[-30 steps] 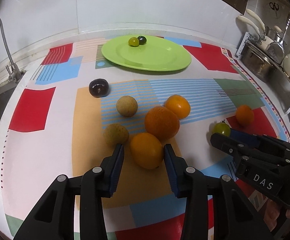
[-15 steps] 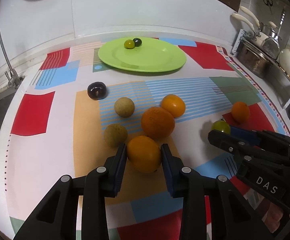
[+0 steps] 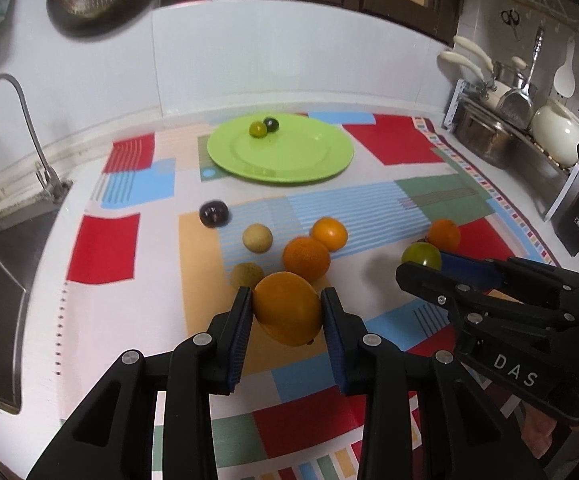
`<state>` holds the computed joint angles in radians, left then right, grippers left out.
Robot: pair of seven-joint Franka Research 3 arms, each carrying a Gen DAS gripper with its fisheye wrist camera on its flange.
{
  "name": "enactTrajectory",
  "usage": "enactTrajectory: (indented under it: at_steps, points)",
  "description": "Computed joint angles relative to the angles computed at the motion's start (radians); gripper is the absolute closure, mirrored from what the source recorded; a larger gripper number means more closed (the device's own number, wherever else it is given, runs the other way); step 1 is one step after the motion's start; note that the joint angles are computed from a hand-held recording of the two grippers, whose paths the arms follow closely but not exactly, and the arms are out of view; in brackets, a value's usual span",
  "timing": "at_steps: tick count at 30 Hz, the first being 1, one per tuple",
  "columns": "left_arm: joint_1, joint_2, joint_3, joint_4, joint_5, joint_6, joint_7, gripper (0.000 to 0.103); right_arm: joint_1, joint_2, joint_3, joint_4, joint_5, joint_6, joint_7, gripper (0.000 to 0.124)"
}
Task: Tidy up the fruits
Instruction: 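Grasp the small tangerine with the left tool while the right tool grasps the green tomato, then carry both fruits onto the green plate and open both tools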
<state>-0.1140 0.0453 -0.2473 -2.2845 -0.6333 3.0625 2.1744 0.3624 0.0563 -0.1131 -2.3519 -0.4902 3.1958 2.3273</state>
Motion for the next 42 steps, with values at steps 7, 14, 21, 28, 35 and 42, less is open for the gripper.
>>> enactTrajectory:
  at_steps: [7,14,21,28,35,42]
  points:
    - [-0.013,-0.020,0.007,0.023,-0.101,0.015,0.114,0.069,-0.011,-0.030,-0.011,0.024,-0.235,0.004,0.209,0.094]
    - [-0.012,-0.001,0.012,0.073,-0.122,0.004,0.159,0.069,-0.084,-0.028,0.056,0.066,-0.296,-0.015,0.262,0.094]
    - [0.028,0.058,-0.014,0.160,-0.066,-0.022,0.147,0.069,-0.093,0.000,0.065,0.119,-0.241,-0.037,0.208,0.094]
    - [0.091,0.142,-0.063,0.271,0.031,-0.051,0.118,0.069,-0.053,0.057,0.029,0.196,-0.105,-0.059,0.093,0.094]
    - [0.152,0.232,-0.108,0.387,0.138,-0.096,0.077,0.069,-0.013,0.125,-0.005,0.284,0.040,-0.089,-0.025,0.094]
    - [0.180,0.334,-0.125,0.518,0.250,-0.170,0.026,0.069,0.016,0.207,-0.027,0.388,0.187,-0.139,-0.142,0.094]
